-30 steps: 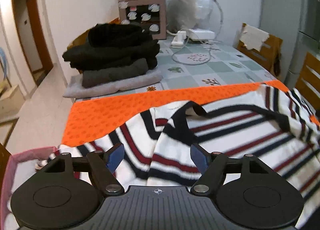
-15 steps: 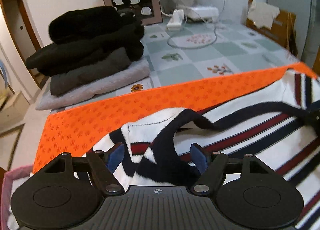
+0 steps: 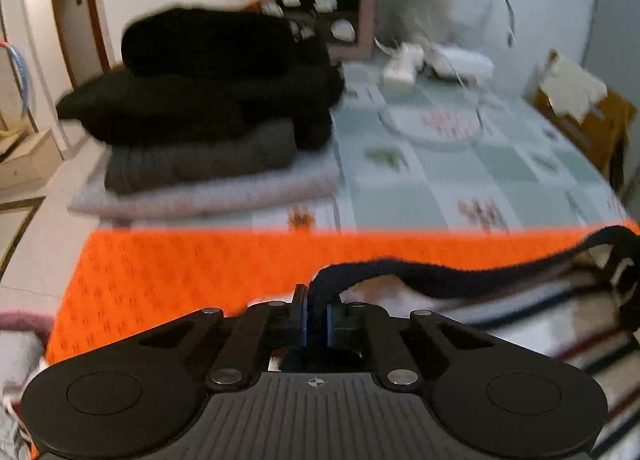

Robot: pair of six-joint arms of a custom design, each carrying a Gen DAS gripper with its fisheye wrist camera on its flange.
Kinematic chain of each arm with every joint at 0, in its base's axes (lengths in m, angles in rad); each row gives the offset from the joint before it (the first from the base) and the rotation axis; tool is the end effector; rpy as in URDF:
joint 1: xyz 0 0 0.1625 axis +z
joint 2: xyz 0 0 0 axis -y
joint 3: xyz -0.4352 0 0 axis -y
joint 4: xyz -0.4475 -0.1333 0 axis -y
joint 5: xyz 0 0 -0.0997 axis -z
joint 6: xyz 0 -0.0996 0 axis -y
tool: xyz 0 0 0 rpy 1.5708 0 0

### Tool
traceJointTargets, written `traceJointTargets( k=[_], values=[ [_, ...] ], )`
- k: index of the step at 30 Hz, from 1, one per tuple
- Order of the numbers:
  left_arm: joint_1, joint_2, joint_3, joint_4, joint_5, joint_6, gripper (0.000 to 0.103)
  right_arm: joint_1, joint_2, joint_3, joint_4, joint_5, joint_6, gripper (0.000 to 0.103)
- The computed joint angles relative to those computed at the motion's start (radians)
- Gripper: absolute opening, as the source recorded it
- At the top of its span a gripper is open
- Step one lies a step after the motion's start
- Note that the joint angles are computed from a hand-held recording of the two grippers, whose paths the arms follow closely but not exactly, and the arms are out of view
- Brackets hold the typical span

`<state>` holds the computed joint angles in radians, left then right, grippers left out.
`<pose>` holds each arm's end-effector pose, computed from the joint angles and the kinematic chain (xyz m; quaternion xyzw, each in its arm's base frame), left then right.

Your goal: Fold clothes

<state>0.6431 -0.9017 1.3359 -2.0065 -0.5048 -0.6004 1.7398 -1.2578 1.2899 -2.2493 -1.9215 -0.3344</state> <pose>-0.4885 -0.6416 0.2676 0.1399 0.8498 -0.3520 0.3664 0.2183 -0.6903 0.5476 0.1789 -0.9181 0.2980 0.1907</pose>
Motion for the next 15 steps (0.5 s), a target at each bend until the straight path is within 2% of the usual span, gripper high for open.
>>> traceJointTargets(
  k=[3,5,9,11,12,14,15],
  values=[
    [0.025,0.053,-0.084,0.001,0.010,0.017,0.011,-0.003,0.080,-0.100,-0.004,0.001,0.008,0.009],
    [0.042,0.084,-0.134,0.053,0.005,-0.002,0.011,-0.006,0.131,-0.156,0.009,-0.021,-0.003,0.009],
    [0.069,0.105,-0.157,0.104,-0.029,-0.028,0.013,-0.018,0.195,-0.203,0.050,-0.070,-0.005,0.009],
    [0.078,0.106,-0.156,0.115,-0.048,-0.036,0.018,-0.023,0.210,-0.208,0.069,-0.087,-0.008,0.010],
    [0.080,0.101,-0.147,0.100,-0.060,-0.022,0.030,-0.026,0.214,-0.208,0.075,-0.092,-0.008,0.011],
    [0.083,0.086,-0.132,0.067,-0.102,0.014,0.086,-0.032,0.207,-0.200,0.076,-0.071,0.011,0.019],
    [0.080,0.073,-0.114,0.031,-0.119,0.046,0.093,-0.035,0.199,-0.192,0.071,-0.051,0.022,0.031]
  ],
)
